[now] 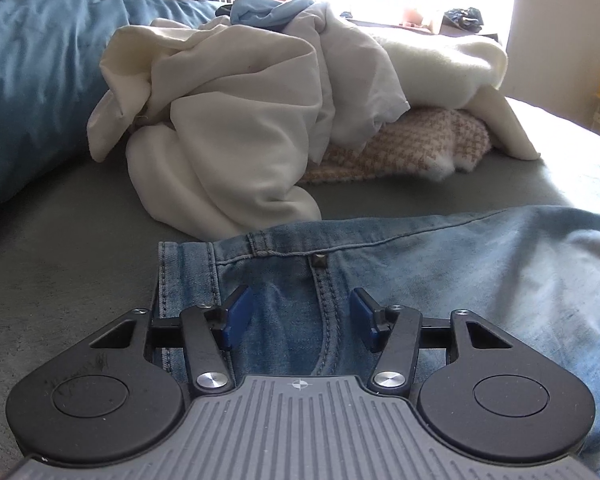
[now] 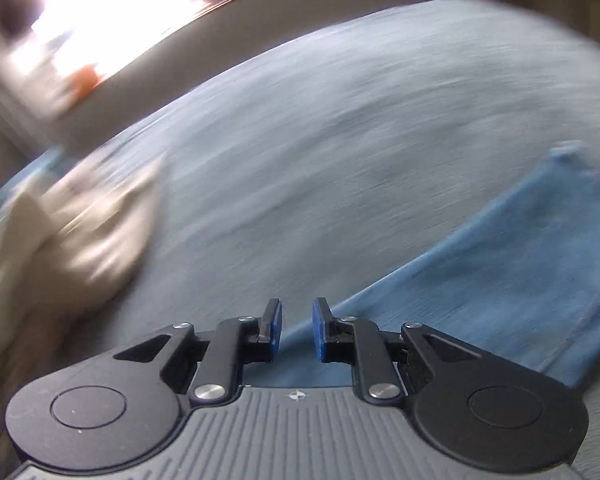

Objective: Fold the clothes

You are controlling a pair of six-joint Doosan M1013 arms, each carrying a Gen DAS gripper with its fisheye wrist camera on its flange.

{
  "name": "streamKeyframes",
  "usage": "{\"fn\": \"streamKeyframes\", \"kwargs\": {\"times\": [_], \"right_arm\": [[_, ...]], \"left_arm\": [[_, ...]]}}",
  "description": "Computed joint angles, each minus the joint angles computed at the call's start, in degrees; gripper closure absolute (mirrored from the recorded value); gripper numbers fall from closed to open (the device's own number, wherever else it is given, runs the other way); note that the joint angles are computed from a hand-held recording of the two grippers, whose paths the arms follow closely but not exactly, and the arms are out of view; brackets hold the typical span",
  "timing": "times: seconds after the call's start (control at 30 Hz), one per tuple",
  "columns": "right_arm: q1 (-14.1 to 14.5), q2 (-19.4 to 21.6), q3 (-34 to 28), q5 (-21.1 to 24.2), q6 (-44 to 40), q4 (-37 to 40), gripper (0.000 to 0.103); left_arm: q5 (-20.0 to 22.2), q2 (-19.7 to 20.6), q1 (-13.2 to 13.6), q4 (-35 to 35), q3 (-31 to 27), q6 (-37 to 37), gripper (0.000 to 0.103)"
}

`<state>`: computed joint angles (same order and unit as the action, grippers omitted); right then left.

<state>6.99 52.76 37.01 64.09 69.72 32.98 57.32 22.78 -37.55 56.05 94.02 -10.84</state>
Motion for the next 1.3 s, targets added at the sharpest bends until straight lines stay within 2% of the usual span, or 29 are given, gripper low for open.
{"fn": "streamKeyframes", "kwargs": {"times": [0.1,0.13,0.2,0.3,0.33,0.37,0.53,0.63,0.77,0.87,1.0,1.1,1.2,1.3], "right_arm": [[1.55,-4.93,7.86,4.53,-22.5,3.24,0.086],[2.02,-6.43,10.88,3.87,-29.47,3.84,0.086],[2.47,-7.38,13.36,3.17,-34.41,2.8,0.086],[1.51,-5.06,10.63,0.65,-24.78,-2.66,0.088],[0.63,-3.87,8.85,-0.54,-20.51,-3.16,0.098],[-0.21,-2.54,6.79,-1.59,-16.03,-3.87,0.103],[-1.42,1.97,-1.34,-8.64,5.65,-18.29,0.103],[-1.56,5.86,-8.54,-8.81,18.94,-29.74,0.103],[-1.13,9.62,-15.96,-6.55,31.86,-44.52,0.103],[-1.72,7.99,-13.22,-7.69,40.35,-52.83,0.101],[-3.79,2.47,-3.78,-12.41,49.51,-54.1,0.097],[-5.8,-2.47,3.94,-16.87,52.04,-47.06,0.097],[-7.1,-8.15,12.42,-23.98,48.0,-39.65,0.097],[-7.7,-12.93,18.5,-29.32,43.62,-35.37,0.086]], "left_arm": [[-0.58,0.09,0.35,-0.35,0.06,0.16,0.049],[-0.49,0.16,0.36,-0.13,0.09,0.2,0.048],[-0.36,0.24,0.33,0.01,0.05,-0.52,0.048],[-0.42,0.23,0.32,0.09,0.11,-1.43,0.048],[-0.46,0.2,0.31,0.05,0.15,-1.44,0.048],[-0.51,0.17,0.31,0.01,0.18,-1.44,0.048],[-1.39,-0.16,0.41,0.26,0.7,-1.34,0.048],[-1.08,0.02,0.3,0.22,0.59,-0.69,0.048],[-1.22,-0.15,0.48,-1.15,0.31,1.53,0.048],[-2.06,-0.56,0.8,-1.8,0.59,1.42,0.048],[-2.62,-0.85,1.09,-1.94,0.65,-0.4,0.048],[-1.96,-1.31,0.83,-1.29,0.71,-1.8,0.048],[-0.58,-2.36,0.19,0.02,1.13,-3.68,0.048],[1.15,-4.25,-0.97,2.2,2.13,-6.05,0.048]]}}
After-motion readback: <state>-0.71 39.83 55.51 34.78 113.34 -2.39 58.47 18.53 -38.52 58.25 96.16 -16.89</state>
